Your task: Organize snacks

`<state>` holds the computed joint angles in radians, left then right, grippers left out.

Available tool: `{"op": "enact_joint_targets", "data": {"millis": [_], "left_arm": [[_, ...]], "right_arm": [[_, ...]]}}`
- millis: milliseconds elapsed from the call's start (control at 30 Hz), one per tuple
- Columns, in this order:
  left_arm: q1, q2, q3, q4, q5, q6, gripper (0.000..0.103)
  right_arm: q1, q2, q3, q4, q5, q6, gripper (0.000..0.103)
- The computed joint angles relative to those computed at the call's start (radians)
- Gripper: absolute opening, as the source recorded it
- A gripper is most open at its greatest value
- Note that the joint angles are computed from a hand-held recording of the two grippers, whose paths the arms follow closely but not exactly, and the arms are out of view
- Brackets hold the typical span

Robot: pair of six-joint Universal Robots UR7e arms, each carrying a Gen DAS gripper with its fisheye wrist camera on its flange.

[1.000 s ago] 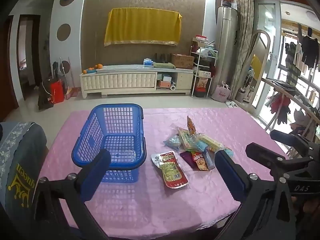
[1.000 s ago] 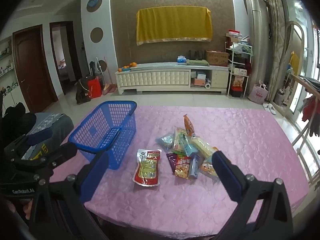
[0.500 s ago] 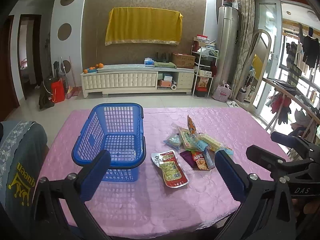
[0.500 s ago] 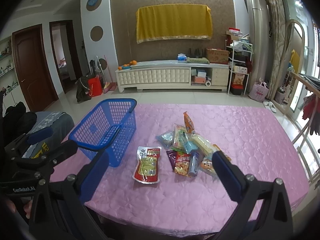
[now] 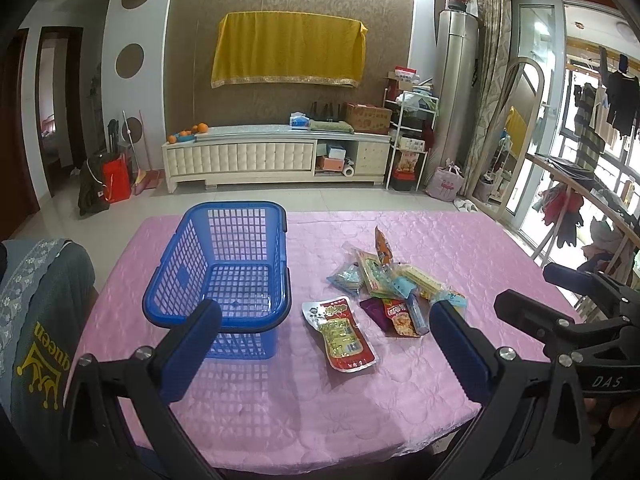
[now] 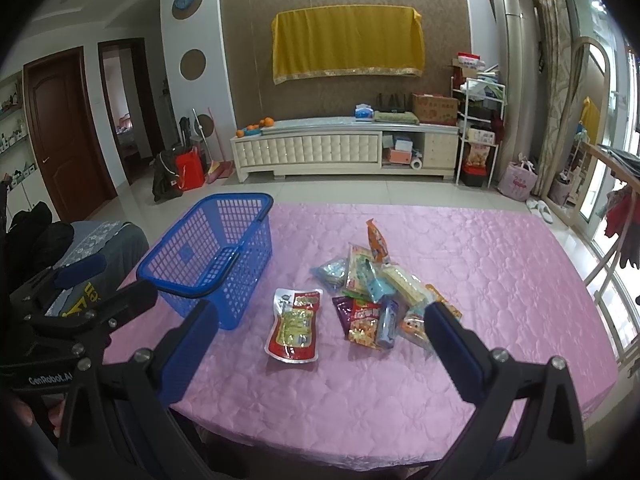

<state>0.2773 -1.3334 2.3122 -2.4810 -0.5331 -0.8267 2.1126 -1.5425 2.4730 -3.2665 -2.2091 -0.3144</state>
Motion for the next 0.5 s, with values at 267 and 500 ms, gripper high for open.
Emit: {"op": "enact_joint_targets", "data": {"millis": [267, 500], "left_arm": [[-0.003, -0.006, 0.003, 0.012, -0.004, -0.013, 0.103], [-0.006, -0.008, 0.002, 0.024, -0.004, -0.015, 0.103]], "right_arm": [[0.003, -0.002, -0.001, 0.007, -0.001, 0.003, 0.103], [0.004, -0.001, -0.001, 0.007, -0.004, 0.004, 0.103]]}}
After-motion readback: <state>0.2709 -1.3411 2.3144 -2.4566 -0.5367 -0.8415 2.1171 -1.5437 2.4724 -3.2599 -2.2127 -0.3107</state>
